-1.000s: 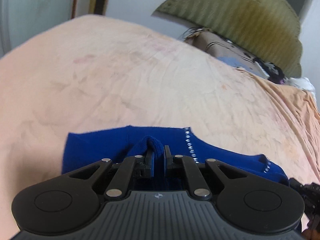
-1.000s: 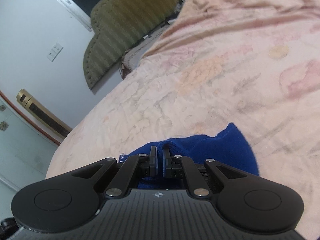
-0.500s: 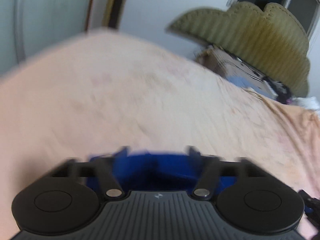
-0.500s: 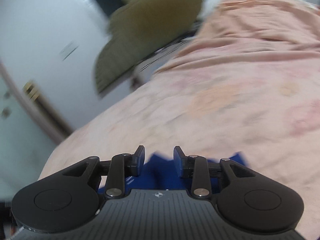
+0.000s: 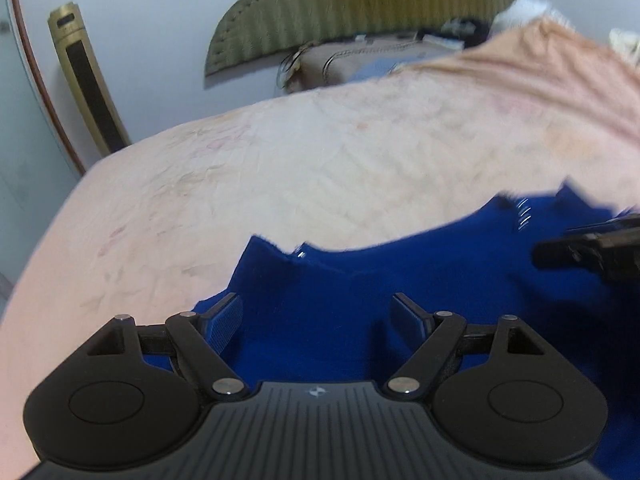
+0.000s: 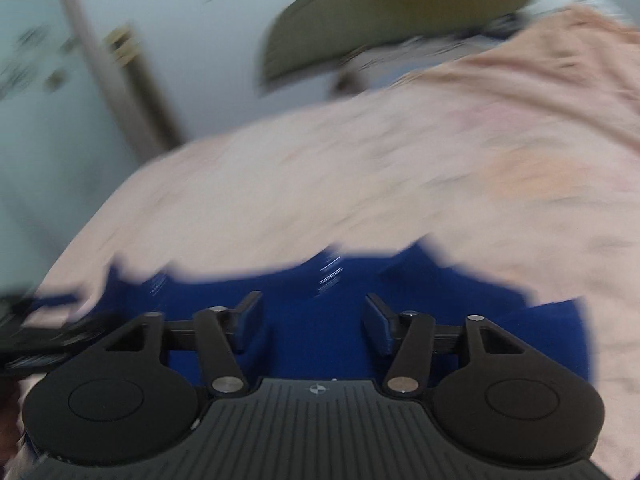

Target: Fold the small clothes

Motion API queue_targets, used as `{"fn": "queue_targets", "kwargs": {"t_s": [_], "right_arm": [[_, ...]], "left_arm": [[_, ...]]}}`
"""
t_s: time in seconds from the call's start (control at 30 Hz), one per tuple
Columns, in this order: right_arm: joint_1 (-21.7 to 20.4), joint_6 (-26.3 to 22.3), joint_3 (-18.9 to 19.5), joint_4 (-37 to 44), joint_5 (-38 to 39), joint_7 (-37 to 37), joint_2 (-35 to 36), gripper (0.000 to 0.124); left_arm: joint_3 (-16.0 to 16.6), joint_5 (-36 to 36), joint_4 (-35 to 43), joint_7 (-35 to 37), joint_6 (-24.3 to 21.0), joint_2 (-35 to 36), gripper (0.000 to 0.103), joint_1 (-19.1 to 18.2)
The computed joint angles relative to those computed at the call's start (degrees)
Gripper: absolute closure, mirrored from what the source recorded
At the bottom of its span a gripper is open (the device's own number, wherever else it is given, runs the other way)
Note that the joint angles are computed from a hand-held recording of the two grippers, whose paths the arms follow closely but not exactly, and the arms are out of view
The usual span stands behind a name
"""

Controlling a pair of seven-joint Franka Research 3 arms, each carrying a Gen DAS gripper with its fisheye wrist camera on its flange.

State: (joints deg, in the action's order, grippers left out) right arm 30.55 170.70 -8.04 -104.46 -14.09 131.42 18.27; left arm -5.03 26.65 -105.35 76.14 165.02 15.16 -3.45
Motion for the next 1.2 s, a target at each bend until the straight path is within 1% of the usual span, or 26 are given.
{"fn": "queue_targets", "kwargs": {"t_s": [0.03, 0.07, 0.1, 0.13, 0.17, 0.2, 0.27, 0.3, 0.4, 0.47, 0.53, 0.6, 0.63, 0.67, 0.7, 0.77, 0.8, 0.83, 0.87, 0.9, 0.97, 1.0, 1.03, 1.1, 1.17, 1.2], "right_arm": [[0.4, -3.9, -0.3, 2.3, -3.3, 1.1, 1.0, 0.063], [2.3, -7.7, -2.7, 4.5, -10.7, 6.2, 2.2, 0.063], [5.8, -9.5, -7.0, 5.8, -17.2, 12.5, 3.4, 0.063], [7.9, -10.1, -10.1, 6.1, -19.6, 16.0, 3.7, 0.063], [10.5, -11.1, -13.4, 5.8, -20.4, 19.5, 3.5, 0.063], [11.5, -11.4, -14.8, 4.8, -22.9, 24.1, 2.3, 0.063], [12.4, -8.1, -16.7, 1.6, -29.0, 31.1, -0.2, 0.061], [12.3, -7.8, -16.4, 0.6, -30.6, 31.6, -1.4, 0.055], [9.6, -7.6, -11.5, -2.0, -29.4, 25.2, -3.5, 0.048], [8.1, -10.6, -8.3, -1.8, -28.4, 20.1, -3.1, 0.046], [9.1, -17.5, -7.7, -0.5, -32.2, 22.1, -2.9, 0.045], [10.4, -21.1, -7.4, -1.3, -37.7, 26.8, -4.9, 0.045], [11.0, -21.7, -7.2, -1.8, -41.4, 29.6, -5.9, 0.045], [11.1, -21.0, -6.8, -2.8, -44.5, 31.6, -7.0, 0.041], [10.4, -19.2, -6.0, -3.7, -45.3, 31.7, -7.8, 0.037], [8.6, -16.9, -4.0, -4.4, -43.1, 29.2, -7.8, 0.035], [7.7, -17.9, -2.8, -4.1, -40.9, 27.1, -7.2, 0.035], [7.1, -20.9, -1.5, -3.3, -38.8, 25.1, -6.6, 0.036], [7.1, -23.6, -0.7, -2.8, -38.9, 25.8, -6.3, 0.036], [7.0, -23.8, -0.3, -3.5, -40.9, 28.5, -6.9, 0.036], [6.0, -20.8, 0.8, -5.8, -43.2, 32.9, -8.9, 0.035], [5.2, -19.0, 1.4, -7.0, -43.7, 34.1, -9.8, 0.033], [4.6, -18.7, 2.2, -7.5, -43.3, 33.8, -10.0, 0.032], [3.0, -21.4, 4.8, -7.5, -38.8, 27.6, -9.5, 0.028], [2.6, -22.5, 6.1, -8.4, -41.0, 29.9, -10.4, 0.028], [2.2, -22.5, 6.9, -9.1, -41.9, 31.8, -11.2, 0.029]], "left_arm": [[2.0, 2.8, 1.5, -3.6, -1.1, 1.4, 0.022, -1.6], [3.5, 4.6, 2.9, -6.9, -2.6, 2.5, 0.022, -2.6], [4.3, 5.6, 4.1, -9.6, -4.1, 3.3, 0.022, -3.0], [4.4, 5.3, 4.5, -11.5, -4.8, 3.5, 0.022, -2.6], [3.6, 3.7, 4.3, -11.6, -4.8, 3.3, 0.022, -1.3], [2.6, 1.6, 3.7, -11.1, -4.6, 2.7, 0.022, 0.1], [0.9, -1.7, 2.1, -9.1, -2.8, 1.7, 0.022, 2.3], [1.0, -1.6, 1.9, -9.0, -2.9, 1.5, 0.022, 2.3], [2.3, 1.7, 1.5, -11.8, -4.3, 1.1, 0.022, 0.7], [1.7, 1.3, 0.0, -11.9, -4.1, 0.1, 0.022, 0.9], [1.2, 0.9, -1.5, -11.8, -3.9, -1.0, 0.022, 1.2], [1.8, 3.1, -3.2, -13.4, -3.4, -2.2, 0.022, 0.6], [2.2, 4.6, -4.0, -14.5, -3.0, -2.9, 0.022, 0.3], [2.3, 5.7, -4.9, -15.2, -2.6, -3.6, 0.022, 0.2], [2.3, 6.4, -5.6, -15.8, -2.5, -4.2, 0.022, 0.2], [1.9, 6.8, -7.2, -16.5, -2.1, -5.6, 0.022, 0.6], [1.6, 6.8, -8.0, -16.6, -1.9, -6.2, 0.022, 0.8], [1.5, 7.0, -8.9, -16.9, -1.7, -7.0, 0.022, 0.9], [1.4, 7.5, -10.0, -17.3, -1.3, -7.8, 0.022, 1.0], [1.3, 7.8, -11.0, -17.6, -0.9, -8.6, 0.022, 1.2], [1.0, 8.5, -13.1, -18.1, -0.1, -10.3, 0.022, 1.6], [0.7, 8.2, -14.0, -17.9, 0.1, -11.0, 0.022, 1.8], [0.3, 6.9, -15.1, -16.7, 0.3, -11.8, 0.022, 2.2], [-0.2, 4.8, -17.6, -14.5, 0.9, -13.6, 0.022, 2.7], [-0.5, 4.3, -20.1, -12.9, 1.4, -15.5, 0.022, 3.0], [-0.5, 5.8, -21.7, -13.7, 2.1, -16.7, 0.022, 3.3]]}}
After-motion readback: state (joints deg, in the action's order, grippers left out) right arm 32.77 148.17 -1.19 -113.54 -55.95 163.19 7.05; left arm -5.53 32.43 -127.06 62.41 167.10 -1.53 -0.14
